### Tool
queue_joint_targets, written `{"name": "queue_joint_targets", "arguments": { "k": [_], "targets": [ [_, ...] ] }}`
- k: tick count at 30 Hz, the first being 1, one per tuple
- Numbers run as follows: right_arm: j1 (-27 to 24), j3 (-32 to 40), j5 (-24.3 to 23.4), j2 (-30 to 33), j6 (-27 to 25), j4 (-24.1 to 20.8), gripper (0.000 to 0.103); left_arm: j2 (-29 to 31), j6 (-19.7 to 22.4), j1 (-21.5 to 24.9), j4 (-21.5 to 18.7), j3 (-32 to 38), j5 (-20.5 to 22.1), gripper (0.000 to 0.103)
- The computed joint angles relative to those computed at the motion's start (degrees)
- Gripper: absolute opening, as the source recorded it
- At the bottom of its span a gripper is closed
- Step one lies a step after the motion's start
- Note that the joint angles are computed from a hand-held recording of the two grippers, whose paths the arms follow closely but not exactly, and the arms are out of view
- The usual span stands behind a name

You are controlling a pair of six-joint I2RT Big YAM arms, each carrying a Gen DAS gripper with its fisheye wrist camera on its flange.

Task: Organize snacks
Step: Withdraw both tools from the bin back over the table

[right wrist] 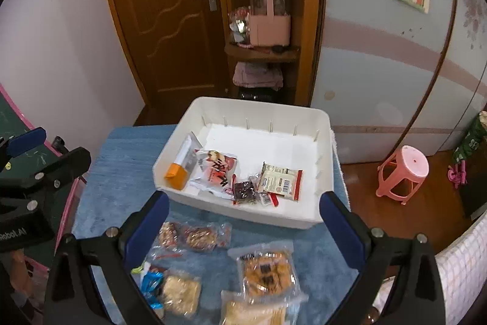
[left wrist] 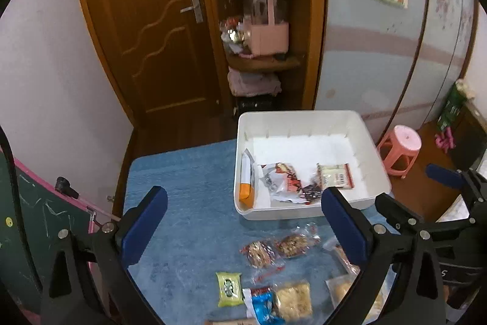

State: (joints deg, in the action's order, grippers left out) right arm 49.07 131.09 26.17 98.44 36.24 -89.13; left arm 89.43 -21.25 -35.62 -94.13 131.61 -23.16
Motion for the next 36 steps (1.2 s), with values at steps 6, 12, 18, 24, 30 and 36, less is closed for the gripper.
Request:
{"name": "queue_joint_targets", "arguments": {
  "k": [6,12,18,24,30,36],
  "targets": [
    [5.8,1.2,6.2,-2.4,2.8,-3.2,0.100,-5.9,-2.3,-3.8,0.7,-2.1,-1.9,0.101],
    [11.0,-2.6,11.6,-6.2,6.7,-2.9,0.100,-11.0,-5.6,-8.1,-0.1,-6.0,-6.7,0.101],
    [14.8,-7.0,14.3,-9.1,9.3,-2.8,0.100,-14.5,-9.1,-10.6,-1.2,-9.7,-7.4,0.101],
    [17.1,-14.3,13.4,-13.7,11.6,0.3,0.100,-18.4,-12.3,-13.7,-0.6,-15.7,-6.4,0.101],
    [20.0,-21.5,15.0,-18.2,14.7,2.4,0.100,-22.3,-14.4,-17.8,2.3,-23.4,-4.2,0.101],
    [23.4,-28.6,18.6,-21.6,19.6,3.4,0.100,-26.0,-16.4,-23.5,6.7,-31.6,-6.2,0.101]
  ]
}}
